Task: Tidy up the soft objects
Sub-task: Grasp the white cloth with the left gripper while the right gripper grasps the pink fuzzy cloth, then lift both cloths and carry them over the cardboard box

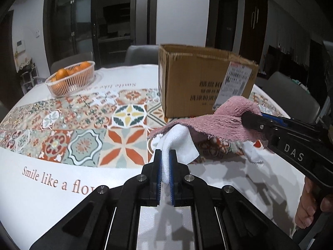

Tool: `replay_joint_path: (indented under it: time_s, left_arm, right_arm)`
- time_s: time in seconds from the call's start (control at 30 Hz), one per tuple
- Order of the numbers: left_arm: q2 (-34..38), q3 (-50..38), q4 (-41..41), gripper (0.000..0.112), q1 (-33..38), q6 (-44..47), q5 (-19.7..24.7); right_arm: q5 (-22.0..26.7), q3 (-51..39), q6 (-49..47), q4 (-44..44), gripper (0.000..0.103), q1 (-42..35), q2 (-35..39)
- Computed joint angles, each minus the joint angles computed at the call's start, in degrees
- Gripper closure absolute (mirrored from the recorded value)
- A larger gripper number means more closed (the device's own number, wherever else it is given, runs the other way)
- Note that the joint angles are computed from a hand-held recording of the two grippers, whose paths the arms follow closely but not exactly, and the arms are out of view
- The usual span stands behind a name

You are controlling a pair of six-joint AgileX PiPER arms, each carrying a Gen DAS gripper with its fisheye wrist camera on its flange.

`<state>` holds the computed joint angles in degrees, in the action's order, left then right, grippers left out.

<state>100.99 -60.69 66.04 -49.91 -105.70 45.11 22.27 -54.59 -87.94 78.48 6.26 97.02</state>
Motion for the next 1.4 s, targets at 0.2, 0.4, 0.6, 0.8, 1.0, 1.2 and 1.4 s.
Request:
replay_joint_path:
  time_s: [0.2,0.4,0.6,0.8,1.0,1.2,1.4]
  left_arm:
    - [-1.88,-0.22,1.49,0.104,-1.91,-0.85,3.48]
    - [-2.95,-1.14,3.23,0.104,-3.18,-0.95,6.35]
    - [-3.20,-3.19,5.15,0.104,-3.65,-0.05,7.88]
    - [-3.16,-6.03,7.97,0.104,-3.78,1.04,8.92]
    - [-3.03,-8.61,10.32,0.104,-3.68,2.67,9.93]
    - [-2.92,-10.98,12.27,0.104,-3.18,4.05,10.16]
    - [-2.78,-13.00,13.89,0.104,-2.56,4.98,10.08]
  right_arm:
    - [0.08,0.26,-1.40,2.81,0.089,-0.50,-2.43]
    - [0.75,0.96,-4.27,6.16,0.089,-1.45,-4.97]
    - [1.60,0.91,-4.89,7.48,0.089,-2.59,-6.68]
    - [3.02,0.22,-5.14,9.18,0.089,-4.37,-7.95]
    - [4.33,-1.01,-5.03,10.49,0.089,-5.95,-9.16]
    - [5.31,-2.80,-4.72,11.42,0.089,-7.03,-10.01]
    - [4.87,-4.10,-6.11,13.72,0.089,-6.66,-10.52]
